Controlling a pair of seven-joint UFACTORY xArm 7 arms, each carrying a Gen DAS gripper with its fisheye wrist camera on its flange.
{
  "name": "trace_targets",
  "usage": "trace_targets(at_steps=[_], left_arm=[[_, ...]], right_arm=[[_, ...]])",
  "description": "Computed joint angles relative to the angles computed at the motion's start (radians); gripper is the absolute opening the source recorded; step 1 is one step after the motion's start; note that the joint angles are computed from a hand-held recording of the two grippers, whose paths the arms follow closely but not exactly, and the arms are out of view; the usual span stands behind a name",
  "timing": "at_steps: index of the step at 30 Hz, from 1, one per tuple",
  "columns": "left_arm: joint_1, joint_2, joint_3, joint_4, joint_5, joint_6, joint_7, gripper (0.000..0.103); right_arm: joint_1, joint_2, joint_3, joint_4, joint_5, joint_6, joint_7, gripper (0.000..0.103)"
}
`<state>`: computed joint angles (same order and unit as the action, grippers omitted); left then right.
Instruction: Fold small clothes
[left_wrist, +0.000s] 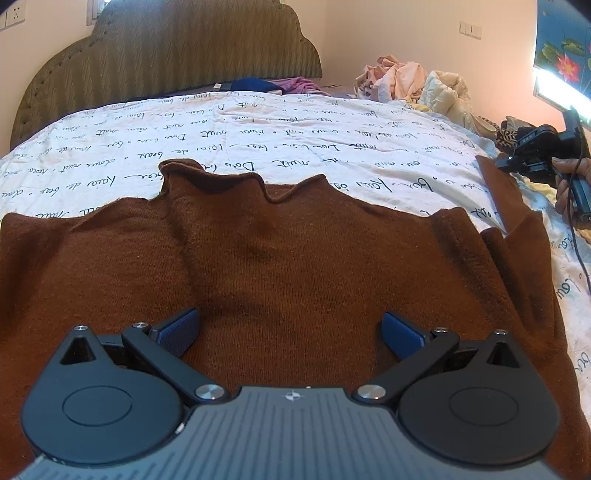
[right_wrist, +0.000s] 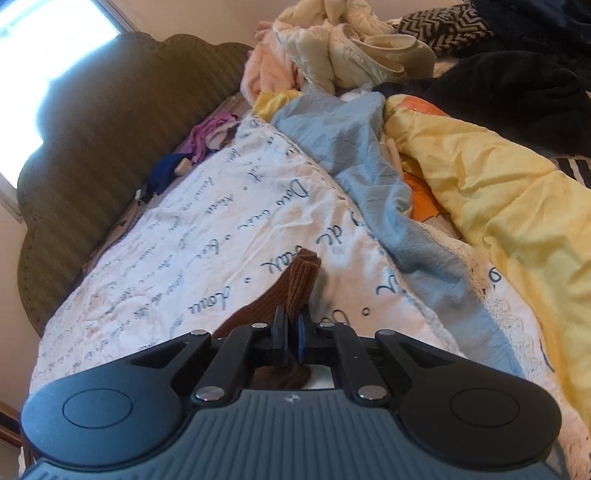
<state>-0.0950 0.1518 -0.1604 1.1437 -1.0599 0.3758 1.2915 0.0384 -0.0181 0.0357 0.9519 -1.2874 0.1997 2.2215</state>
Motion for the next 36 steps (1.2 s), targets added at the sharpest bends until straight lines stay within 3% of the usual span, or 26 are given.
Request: trace_targets(at_steps=[3,9,13,18,21,26,30,33,36], left_arm=[[0.004,0.0,0.0,0.002,-0.011,0.011,0.004,0.103],[0.006,0.001,0.005,0.009,-0.005,0.03,-0.002,0.103],[0.019,-0.001,0.012,0.023,-0.018,0.082,-0.025,0.103],[0.054,0.017,0.046,0.092,0.032,0.267,-0.136,0.103],[0.079,0.032,0.057,0.131,0.044,0.334,-0.17,0.103],[0.122,0.087,0.066,0.218,0.077,0.409,-0.234,0.103],[0.162,0.121,0.062,0.279,0.092,0.464,-0.267,0.103],[0.196,0.141,0.062,0.328,0.097,0.528,-0.287,0.103],[0.231,0.16,0.064,0.381,0.092,0.582,-0.288,0.103]], right_arm=[[0.022,-0.085,0.04,-0.034,-0.096,0.075,0.109,0.004],[0.067,-0.318,0.182,-0.136,0.013,0.316,0.018,0.004],[0.085,-0.459,0.29,-0.16,0.138,0.5,-0.095,0.004],[0.081,-0.572,0.388,-0.095,0.275,0.703,-0.298,0.004],[0.063,-0.606,0.435,-0.025,0.321,0.775,-0.405,0.004],[0.01,-0.592,0.54,0.144,0.388,0.907,-0.561,0.004],[-0.03,-0.541,0.633,0.266,0.398,0.943,-0.64,0.004],[-0.061,-0.42,0.713,0.372,0.361,0.925,-0.667,0.004],[-0.076,-0.216,0.813,0.491,0.239,0.916,-0.641,0.004]])
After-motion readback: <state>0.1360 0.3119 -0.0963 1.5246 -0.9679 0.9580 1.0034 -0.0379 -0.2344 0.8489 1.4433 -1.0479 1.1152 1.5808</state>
